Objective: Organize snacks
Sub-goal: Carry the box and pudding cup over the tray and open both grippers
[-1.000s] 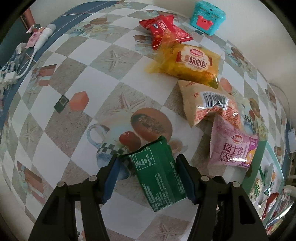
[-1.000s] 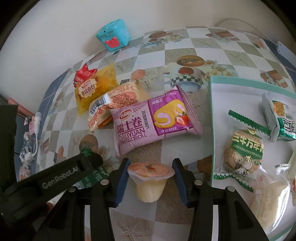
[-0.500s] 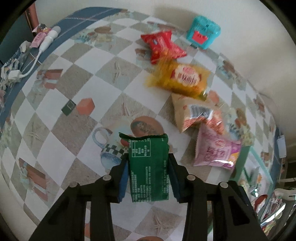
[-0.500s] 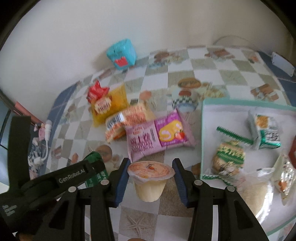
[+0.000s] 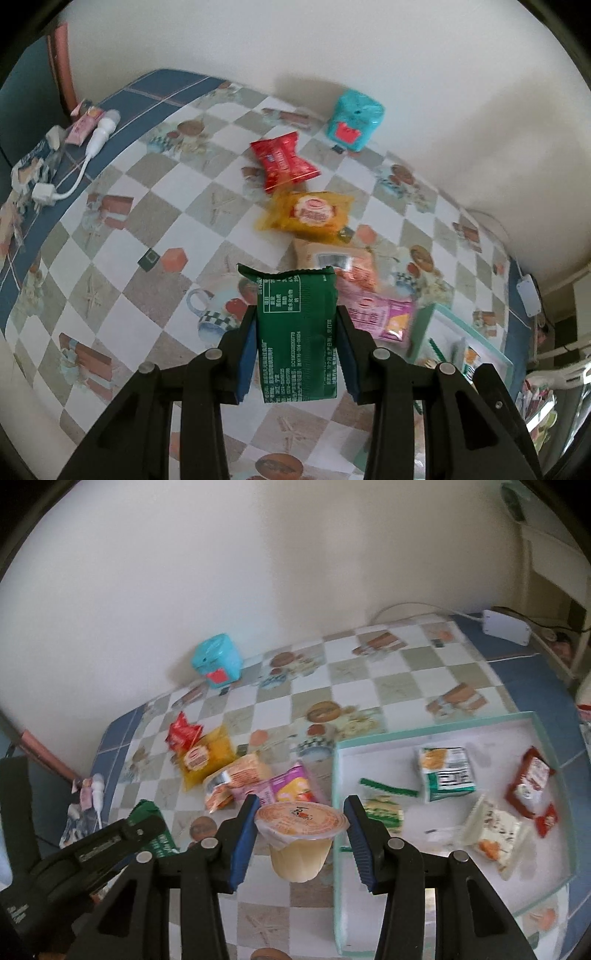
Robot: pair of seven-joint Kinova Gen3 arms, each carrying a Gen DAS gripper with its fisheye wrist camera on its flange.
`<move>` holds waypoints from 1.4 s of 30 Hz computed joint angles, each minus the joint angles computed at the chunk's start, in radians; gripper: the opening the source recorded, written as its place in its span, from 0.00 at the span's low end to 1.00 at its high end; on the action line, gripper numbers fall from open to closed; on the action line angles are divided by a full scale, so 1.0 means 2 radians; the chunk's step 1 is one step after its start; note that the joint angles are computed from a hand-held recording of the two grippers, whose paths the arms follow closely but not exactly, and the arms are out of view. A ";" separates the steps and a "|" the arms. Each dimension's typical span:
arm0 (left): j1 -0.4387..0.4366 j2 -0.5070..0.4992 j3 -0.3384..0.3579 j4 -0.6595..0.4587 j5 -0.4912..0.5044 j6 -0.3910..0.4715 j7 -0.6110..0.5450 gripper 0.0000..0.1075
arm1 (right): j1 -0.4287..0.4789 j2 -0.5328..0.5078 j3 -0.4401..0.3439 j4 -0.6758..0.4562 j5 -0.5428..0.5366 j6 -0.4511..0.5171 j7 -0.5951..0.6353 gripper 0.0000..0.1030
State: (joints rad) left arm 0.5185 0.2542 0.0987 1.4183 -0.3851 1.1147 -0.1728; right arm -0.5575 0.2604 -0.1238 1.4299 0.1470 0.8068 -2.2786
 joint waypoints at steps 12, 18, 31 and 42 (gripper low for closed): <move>0.037 0.039 0.008 -0.064 0.003 0.013 -0.046 0.38 | 0.032 -0.036 0.014 0.031 0.010 0.020 -0.053 0.48; 0.047 0.058 0.007 -0.091 0.026 0.010 -0.083 0.38 | 0.061 -0.049 0.016 0.046 0.006 0.023 -0.067 0.48; 0.070 0.130 0.006 -0.176 0.077 0.051 -0.167 0.38 | 0.117 -0.048 0.028 0.065 -0.017 0.043 -0.084 0.48; 0.094 0.189 -0.007 -0.249 0.104 0.105 -0.213 0.38 | 0.120 -0.024 0.036 0.052 -0.011 0.083 -0.104 0.48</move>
State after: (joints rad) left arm 0.7070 0.6321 0.0843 0.9212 -0.1764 1.3244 -0.5984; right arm -0.3181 0.2114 -0.0510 1.5341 0.1251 0.9728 -2.4863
